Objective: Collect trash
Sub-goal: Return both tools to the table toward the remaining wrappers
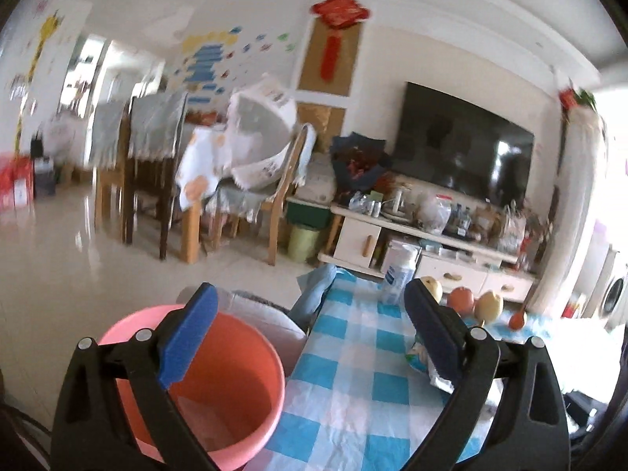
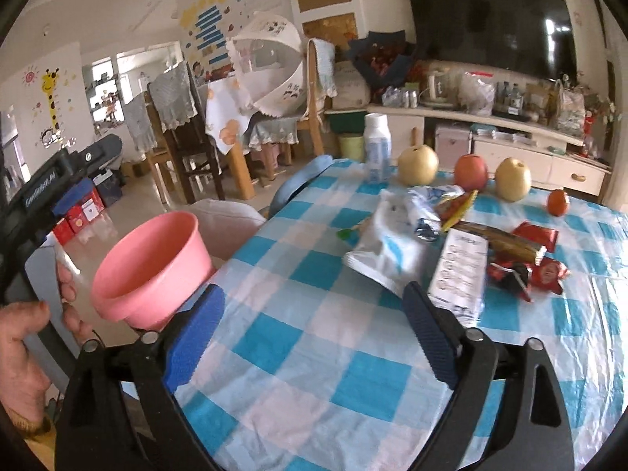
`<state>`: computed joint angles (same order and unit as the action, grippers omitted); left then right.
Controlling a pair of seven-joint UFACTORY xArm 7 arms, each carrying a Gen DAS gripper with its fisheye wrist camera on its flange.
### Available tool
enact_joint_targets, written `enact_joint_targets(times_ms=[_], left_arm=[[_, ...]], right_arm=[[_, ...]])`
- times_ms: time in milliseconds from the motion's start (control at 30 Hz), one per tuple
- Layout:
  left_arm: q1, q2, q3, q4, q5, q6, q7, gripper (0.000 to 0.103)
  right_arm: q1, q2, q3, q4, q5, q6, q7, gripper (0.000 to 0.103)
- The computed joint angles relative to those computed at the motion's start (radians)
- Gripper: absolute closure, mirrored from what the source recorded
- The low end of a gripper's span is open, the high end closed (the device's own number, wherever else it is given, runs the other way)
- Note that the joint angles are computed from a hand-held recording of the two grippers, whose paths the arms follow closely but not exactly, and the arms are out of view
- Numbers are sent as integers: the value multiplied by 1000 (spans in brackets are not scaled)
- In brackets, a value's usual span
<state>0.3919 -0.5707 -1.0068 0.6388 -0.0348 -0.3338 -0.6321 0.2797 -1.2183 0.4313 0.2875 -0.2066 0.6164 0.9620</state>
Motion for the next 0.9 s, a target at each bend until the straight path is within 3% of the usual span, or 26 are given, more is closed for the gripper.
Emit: enact_joint_targets(times_ms=[167,233,533,900], left_arm=[[23,-152,-51,9,39,70,4,7],[7,-175,-38,9,71,96,-7,7],[-96,-151,3,39,199,238,-57,7],[-116,-92,-34,111,279,321,-165,7]], right_arm=[[23,-60,-10,-17,-6,29,-27,9],[21,-88,-7,-22,-12,45,-34,9],[8,-250,-22,-73,-35,117,-82,5],[-39,-454,-94,-133,-41,217,-211,5]])
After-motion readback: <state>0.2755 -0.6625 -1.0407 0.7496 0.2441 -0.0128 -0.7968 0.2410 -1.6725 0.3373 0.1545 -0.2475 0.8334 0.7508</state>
